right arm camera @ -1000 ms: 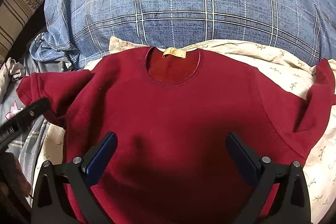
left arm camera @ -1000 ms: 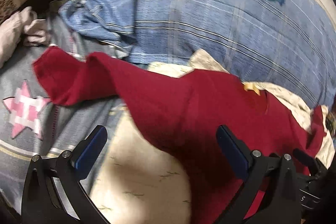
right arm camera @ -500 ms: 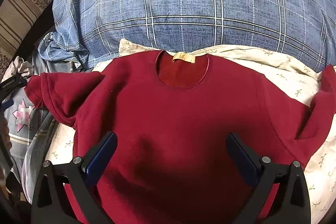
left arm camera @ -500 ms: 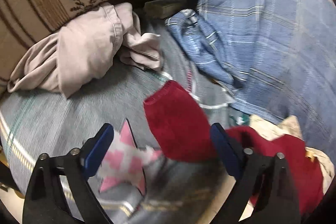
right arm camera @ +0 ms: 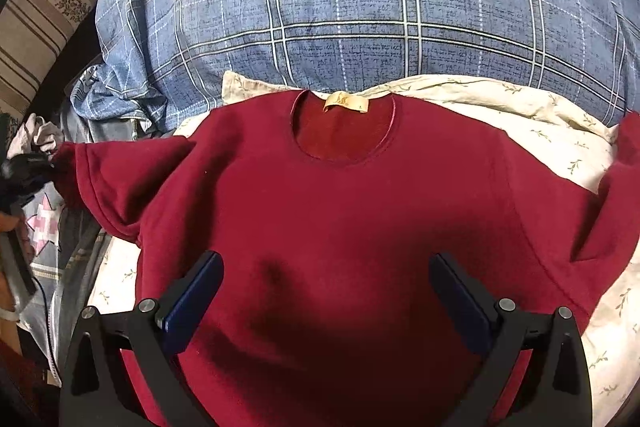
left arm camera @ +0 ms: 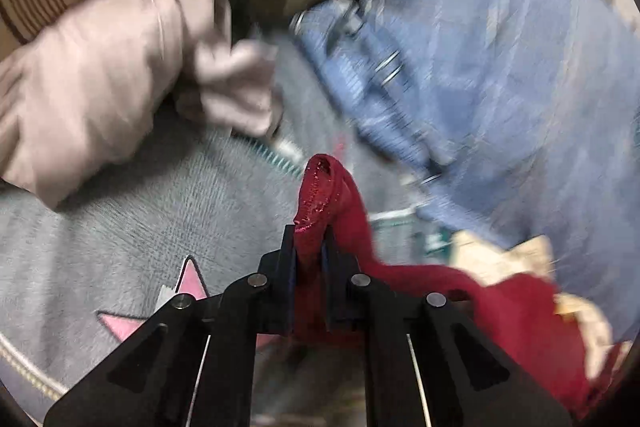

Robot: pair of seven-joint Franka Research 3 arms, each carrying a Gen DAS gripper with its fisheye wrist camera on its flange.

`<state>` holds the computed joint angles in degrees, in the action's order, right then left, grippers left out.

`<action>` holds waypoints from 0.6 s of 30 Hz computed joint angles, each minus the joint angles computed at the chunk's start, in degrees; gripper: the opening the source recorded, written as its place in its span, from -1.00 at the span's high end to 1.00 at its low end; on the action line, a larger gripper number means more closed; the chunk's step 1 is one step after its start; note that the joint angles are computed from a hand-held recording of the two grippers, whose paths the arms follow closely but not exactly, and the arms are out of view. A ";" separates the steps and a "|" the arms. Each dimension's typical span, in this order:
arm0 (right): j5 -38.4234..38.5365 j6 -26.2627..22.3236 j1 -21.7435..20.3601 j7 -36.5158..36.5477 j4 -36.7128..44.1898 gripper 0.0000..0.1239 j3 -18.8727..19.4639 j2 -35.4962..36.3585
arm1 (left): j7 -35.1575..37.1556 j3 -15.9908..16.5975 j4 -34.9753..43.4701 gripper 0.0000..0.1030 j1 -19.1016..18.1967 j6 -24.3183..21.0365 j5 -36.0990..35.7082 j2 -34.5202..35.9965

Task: Fold small clothes
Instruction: 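Grasp the red sweater's sleeve cuff with the left gripper and lift it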

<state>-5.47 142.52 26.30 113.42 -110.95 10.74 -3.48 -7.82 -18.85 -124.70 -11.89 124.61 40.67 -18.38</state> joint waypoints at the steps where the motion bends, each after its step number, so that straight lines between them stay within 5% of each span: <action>1: 0.06 -0.03 -0.08 -0.10 -0.11 -0.66 -0.11 -0.30 | -0.21 -0.88 0.60 0.85 -0.24 -0.80 1.08 -0.71; 4: -0.71 -0.06 -0.61 0.39 -0.24 -0.66 -0.32 -1.08 | 1.37 -3.34 4.95 0.85 -1.07 -2.80 5.46 -1.03; 10: -0.46 1.05 -2.29 1.78 -1.05 -0.66 -0.83 -2.52 | 7.86 -4.02 15.48 0.85 -3.01 3.29 9.47 4.00; 18: -1.17 0.92 -5.28 3.33 -2.96 -0.66 -1.38 -5.15 | 16.74 -3.37 33.61 0.85 -10.35 10.22 8.47 22.85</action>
